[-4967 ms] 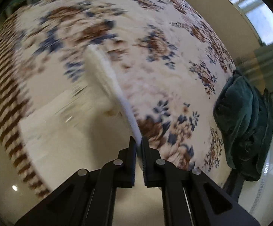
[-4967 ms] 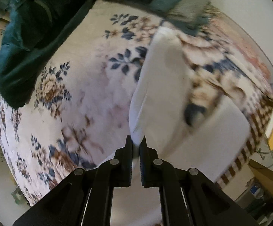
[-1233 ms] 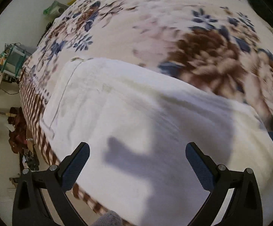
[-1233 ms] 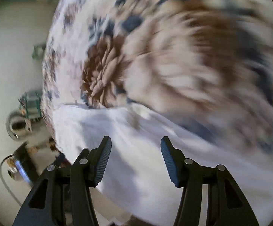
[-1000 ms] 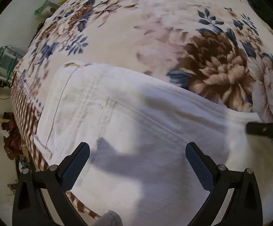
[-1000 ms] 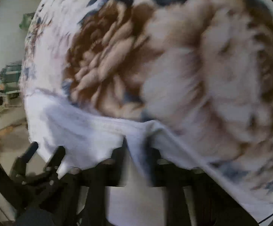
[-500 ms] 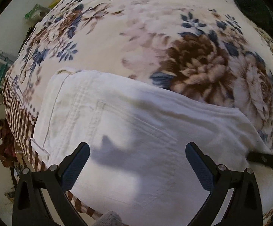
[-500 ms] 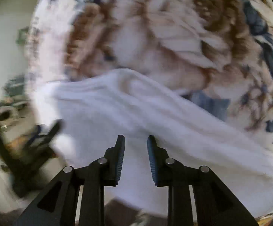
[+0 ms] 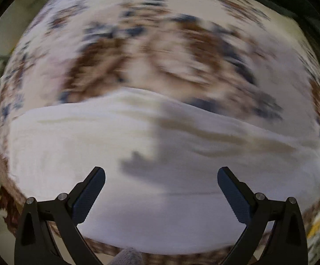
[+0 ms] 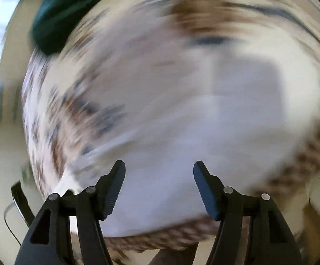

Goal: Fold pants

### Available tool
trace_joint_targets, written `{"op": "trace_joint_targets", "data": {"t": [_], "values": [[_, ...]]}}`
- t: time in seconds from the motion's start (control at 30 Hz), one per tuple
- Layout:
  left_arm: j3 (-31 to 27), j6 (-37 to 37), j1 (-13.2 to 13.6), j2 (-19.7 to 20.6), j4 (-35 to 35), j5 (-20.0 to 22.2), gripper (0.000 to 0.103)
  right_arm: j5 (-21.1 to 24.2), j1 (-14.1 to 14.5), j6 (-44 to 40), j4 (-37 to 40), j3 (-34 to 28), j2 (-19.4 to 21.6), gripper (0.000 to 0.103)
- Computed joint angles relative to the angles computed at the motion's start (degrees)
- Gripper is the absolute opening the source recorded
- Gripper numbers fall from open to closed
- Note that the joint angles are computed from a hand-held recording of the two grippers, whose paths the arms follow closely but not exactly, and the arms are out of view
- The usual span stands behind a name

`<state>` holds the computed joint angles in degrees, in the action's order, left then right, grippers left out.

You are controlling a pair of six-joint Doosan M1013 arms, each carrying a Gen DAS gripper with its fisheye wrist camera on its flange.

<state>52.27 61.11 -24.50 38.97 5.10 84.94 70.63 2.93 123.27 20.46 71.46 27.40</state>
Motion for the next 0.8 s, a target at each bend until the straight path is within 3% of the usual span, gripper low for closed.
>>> {"op": "trace_joint_targets", "data": {"t": [0.07, 0.17, 0.27, 0.37, 0.47, 0.57, 0.67, 0.8], "values": [[-2.5, 1.2, -1.6, 1.7, -2.2, 1.1, 0.103, -5.2, -4.4, 3.2, 1.6, 8.5, -4.7, 0.067], [-7.4, 2.5, -4.4, 5.2, -3.2, 4.7, 0.103, -12.3, -9.8, 4.6, 7.0, 16.9, -8.5, 0.067], [-10.5, 2.3, -5.9, 7.5, -4.0, 6.8, 0.103, -19.1, -13.1, 2.1, 13.3, 22.2, -10.0, 0.067], [-12.7, 2.3, -7.1, 9.7, -4.1, 8.7, 0.103, -22.7, -15.3, -4.0, 21.5, 24.9, -9.3, 0.067], [-14.0, 1.5, -7.6, 11.5, -4.9, 11.0, 0.103, -26.0, -16.3, -13.8, 32.0, 26.9, -8.6, 0.067], [-13.0, 0.1, -7.3, 11.7, -6.0, 10.0, 0.103, -30.5, -15.6, -26.9, 44.7, 28.7, -8.7, 0.066], [-10.8, -2.6, -6.3, 11.0, -8.5, 6.7, 0.103, -30.2, -15.9, -33.1, 50.0, 29.7, -8.3, 0.066], [-10.0, -3.2, -6.3, 10.8, -8.4, 5.6, 0.103, -28.1, -16.0, -41.1, 58.0, 30.5, -6.2, 0.068]]}}
